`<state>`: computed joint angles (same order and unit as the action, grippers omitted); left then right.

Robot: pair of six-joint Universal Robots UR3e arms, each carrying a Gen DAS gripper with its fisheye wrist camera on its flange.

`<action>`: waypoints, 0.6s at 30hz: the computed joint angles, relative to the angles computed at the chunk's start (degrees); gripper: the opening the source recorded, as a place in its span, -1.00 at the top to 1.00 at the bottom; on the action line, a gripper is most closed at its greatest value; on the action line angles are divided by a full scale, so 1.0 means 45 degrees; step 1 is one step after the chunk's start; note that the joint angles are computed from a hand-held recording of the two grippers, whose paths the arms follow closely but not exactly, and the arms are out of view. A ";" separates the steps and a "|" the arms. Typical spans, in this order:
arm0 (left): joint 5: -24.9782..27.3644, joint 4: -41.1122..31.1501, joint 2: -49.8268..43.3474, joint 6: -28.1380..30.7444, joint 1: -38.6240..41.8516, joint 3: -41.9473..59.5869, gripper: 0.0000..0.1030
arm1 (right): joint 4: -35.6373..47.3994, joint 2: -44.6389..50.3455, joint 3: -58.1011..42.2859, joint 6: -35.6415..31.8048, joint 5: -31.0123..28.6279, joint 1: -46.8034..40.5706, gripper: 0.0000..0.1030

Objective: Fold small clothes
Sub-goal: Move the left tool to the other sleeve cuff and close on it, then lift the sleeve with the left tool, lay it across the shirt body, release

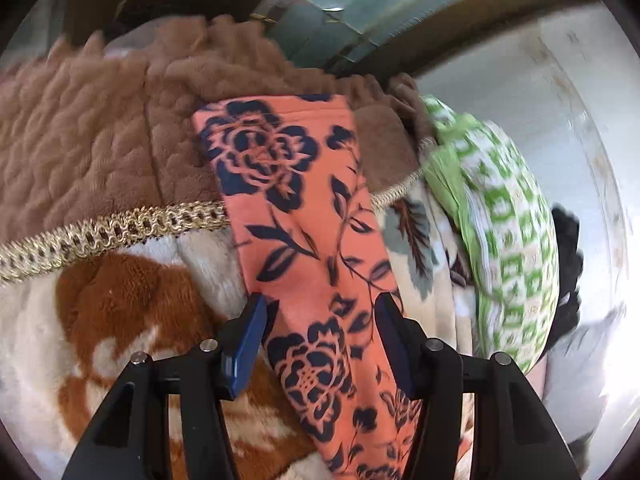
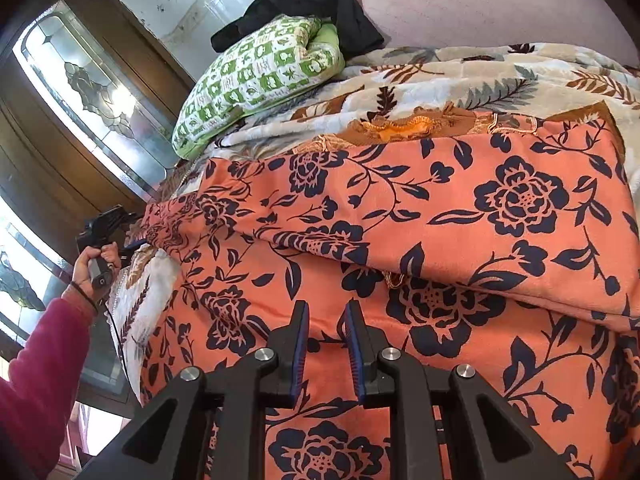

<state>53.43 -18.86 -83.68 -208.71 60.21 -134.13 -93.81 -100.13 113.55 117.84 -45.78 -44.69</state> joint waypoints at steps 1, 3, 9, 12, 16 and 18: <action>-0.0084 0.0801 -0.0233 -0.0477 0.0064 -0.0216 -0.09 | -0.0151 0.0031 0.0048 0.0069 -0.0025 0.0046 0.58; 0.0250 0.0938 -0.0517 -0.0611 -0.0194 0.0094 -0.08 | -0.0450 0.0081 0.0125 0.0238 -0.0034 0.0101 0.58; 0.1856 0.0476 -0.1263 -0.0544 -0.1531 0.1671 0.89 | -0.1116 0.0138 0.0273 0.0777 0.0310 -0.0188 0.58; 0.2174 0.1074 -0.0981 -0.0332 -0.2131 0.1881 0.97 | -0.1346 0.0115 0.0254 0.0987 0.0451 -0.0403 0.58; 0.3003 -0.0621 -0.0037 0.1013 -0.3705 0.3302 0.97 | -0.2017 0.0328 0.0160 0.1879 0.0551 -0.0697 0.58; 0.3042 -0.1009 0.0635 0.1214 -0.4073 0.3592 0.97 | -0.1779 0.0663 -0.0175 0.2126 0.0675 -0.0915 0.59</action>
